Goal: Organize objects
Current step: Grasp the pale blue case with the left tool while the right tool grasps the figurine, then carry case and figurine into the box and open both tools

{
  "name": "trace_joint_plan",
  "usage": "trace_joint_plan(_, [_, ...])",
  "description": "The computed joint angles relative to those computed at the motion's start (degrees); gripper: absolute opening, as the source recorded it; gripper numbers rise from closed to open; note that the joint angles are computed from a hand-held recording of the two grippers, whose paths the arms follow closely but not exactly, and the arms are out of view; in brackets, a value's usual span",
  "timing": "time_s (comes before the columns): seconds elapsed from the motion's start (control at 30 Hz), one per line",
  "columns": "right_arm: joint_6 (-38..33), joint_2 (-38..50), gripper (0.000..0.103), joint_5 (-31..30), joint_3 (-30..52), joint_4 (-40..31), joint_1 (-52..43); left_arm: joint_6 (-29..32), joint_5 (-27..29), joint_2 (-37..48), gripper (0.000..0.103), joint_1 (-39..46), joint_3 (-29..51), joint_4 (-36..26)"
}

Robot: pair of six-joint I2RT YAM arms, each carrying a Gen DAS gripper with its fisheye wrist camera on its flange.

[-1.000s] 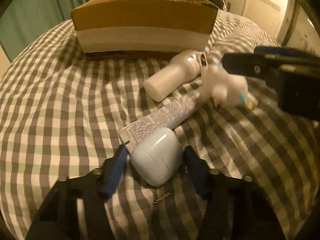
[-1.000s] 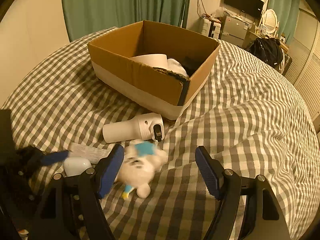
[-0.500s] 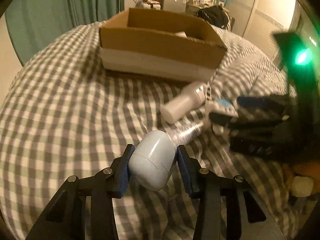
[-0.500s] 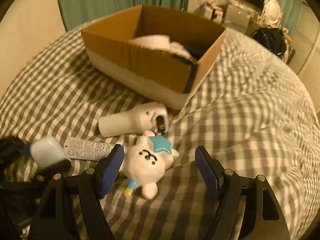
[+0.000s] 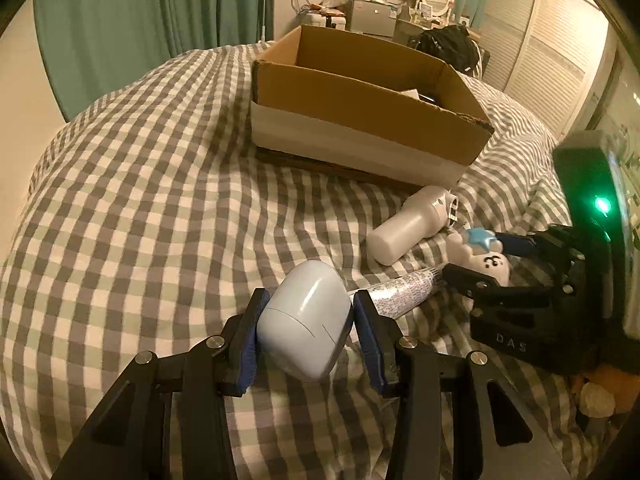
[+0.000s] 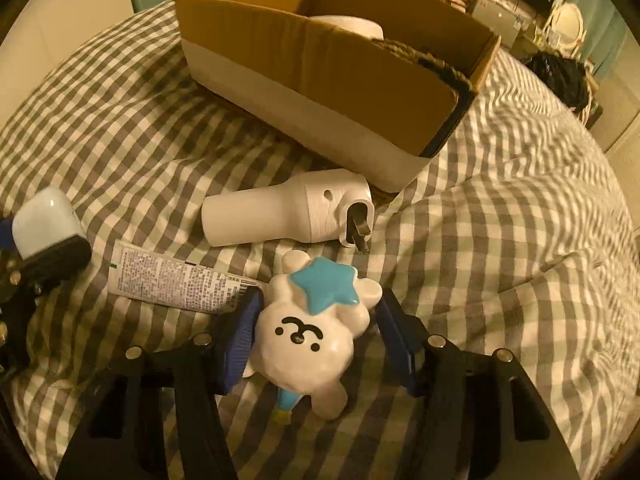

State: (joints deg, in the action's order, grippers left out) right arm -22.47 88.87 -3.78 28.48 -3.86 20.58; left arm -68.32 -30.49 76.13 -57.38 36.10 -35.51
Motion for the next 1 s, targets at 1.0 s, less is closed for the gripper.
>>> trace_joint_plan(1.0, [5.1,-32.1,0.057,-13.4,7.3,-17.6,-4.3,24.2,-0.1,-8.1,0.044,14.2,15.5,-3.2])
